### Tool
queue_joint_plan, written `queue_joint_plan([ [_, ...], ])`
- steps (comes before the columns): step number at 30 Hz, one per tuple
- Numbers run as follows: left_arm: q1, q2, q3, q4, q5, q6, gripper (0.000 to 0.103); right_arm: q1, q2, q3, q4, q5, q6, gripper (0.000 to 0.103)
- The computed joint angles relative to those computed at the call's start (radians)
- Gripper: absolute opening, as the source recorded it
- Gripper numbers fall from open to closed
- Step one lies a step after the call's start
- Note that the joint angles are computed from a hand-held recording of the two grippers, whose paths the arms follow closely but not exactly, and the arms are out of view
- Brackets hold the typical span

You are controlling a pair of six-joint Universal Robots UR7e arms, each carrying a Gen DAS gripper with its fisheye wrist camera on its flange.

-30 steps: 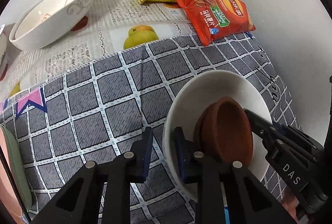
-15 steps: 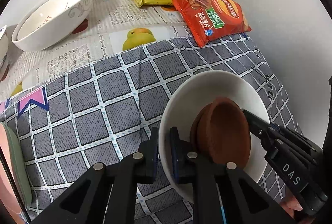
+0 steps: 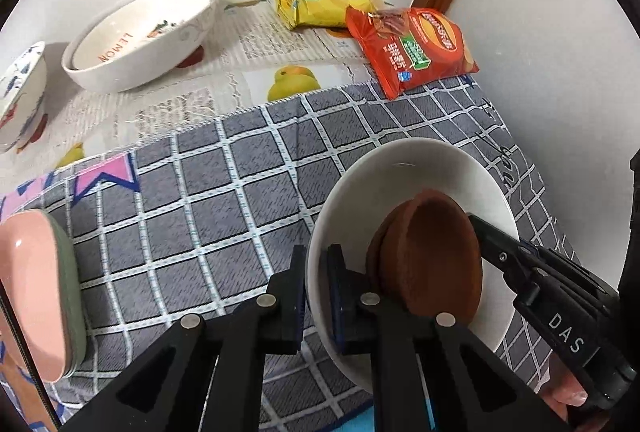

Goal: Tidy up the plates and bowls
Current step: 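Lift the white bowl holding the brown bowls with both grippers, then carry the white bowl with both grippers over the pink plate stack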

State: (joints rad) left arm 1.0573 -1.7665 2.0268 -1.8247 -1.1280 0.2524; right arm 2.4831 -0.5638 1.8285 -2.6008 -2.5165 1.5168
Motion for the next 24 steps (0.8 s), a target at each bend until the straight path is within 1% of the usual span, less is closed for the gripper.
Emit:
queue_joint_plan([
  [4,0.001,-0.015,-0.02,0.02,-0.005,-0.005,0.01,0.018,0.005,-0.04,0.06,-0.003,0.025,0.009],
  [11,0.009,-0.038,-0.054,0.05,-0.001,0.004,0.01,0.044,0.031,-0.102,0.105,-0.014,0.027,0.009],
  [24,0.049,-0.057,-0.1,0.073,0.005,0.03,0.01,0.064,0.083,-0.189,0.127,-0.014,0.012,0.009],
])
